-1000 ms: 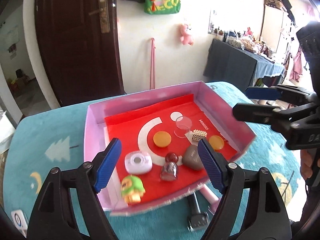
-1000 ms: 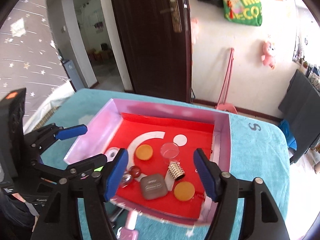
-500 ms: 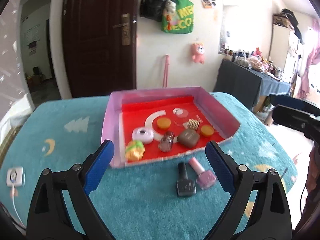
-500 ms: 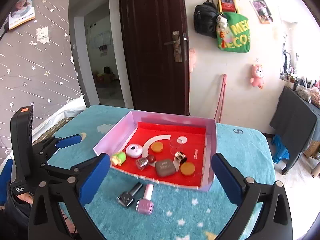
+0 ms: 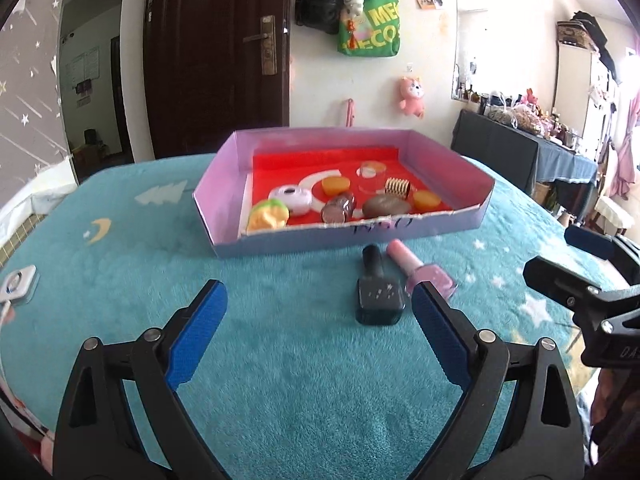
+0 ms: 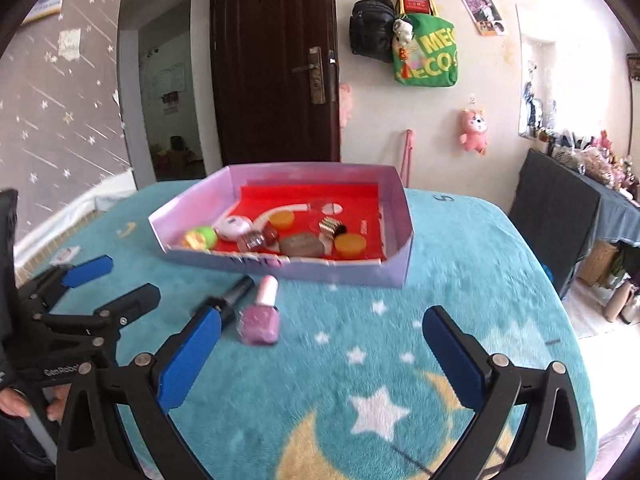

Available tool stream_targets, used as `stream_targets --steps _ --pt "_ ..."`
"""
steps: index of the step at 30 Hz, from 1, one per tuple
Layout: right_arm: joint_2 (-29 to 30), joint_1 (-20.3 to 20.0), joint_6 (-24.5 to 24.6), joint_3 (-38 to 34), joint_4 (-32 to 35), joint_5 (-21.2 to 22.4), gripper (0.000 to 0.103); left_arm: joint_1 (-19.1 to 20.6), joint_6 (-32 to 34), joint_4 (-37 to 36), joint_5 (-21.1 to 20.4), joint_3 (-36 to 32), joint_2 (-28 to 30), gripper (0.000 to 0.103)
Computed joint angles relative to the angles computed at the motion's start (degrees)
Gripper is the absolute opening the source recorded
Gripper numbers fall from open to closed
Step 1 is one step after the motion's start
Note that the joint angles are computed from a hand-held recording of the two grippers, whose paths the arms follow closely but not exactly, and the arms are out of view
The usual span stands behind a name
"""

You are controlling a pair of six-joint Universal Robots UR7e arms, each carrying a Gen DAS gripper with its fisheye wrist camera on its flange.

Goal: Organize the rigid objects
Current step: 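Withdraw both open tools from the box back over the table, then move the left tool to the black nail polish bottle while the right tool approaches the pink polish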

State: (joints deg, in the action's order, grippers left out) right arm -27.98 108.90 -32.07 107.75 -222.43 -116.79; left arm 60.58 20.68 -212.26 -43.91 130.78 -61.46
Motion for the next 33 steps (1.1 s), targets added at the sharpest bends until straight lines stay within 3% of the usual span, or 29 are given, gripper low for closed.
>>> stream_targets --steps 17,33 --pt "4.34 -2.4 1.58 -1.7 -2.95 -2.46 0.103 2.25 -1.5 -0.44 -0.74 0.53 2.25 0.094" --pt "4.38 -3.09 2.49 -1.08 -4.59 -1.37 0.103 2.39 -0.46 -1.79 -0.29 0.39 3.04 0.094"
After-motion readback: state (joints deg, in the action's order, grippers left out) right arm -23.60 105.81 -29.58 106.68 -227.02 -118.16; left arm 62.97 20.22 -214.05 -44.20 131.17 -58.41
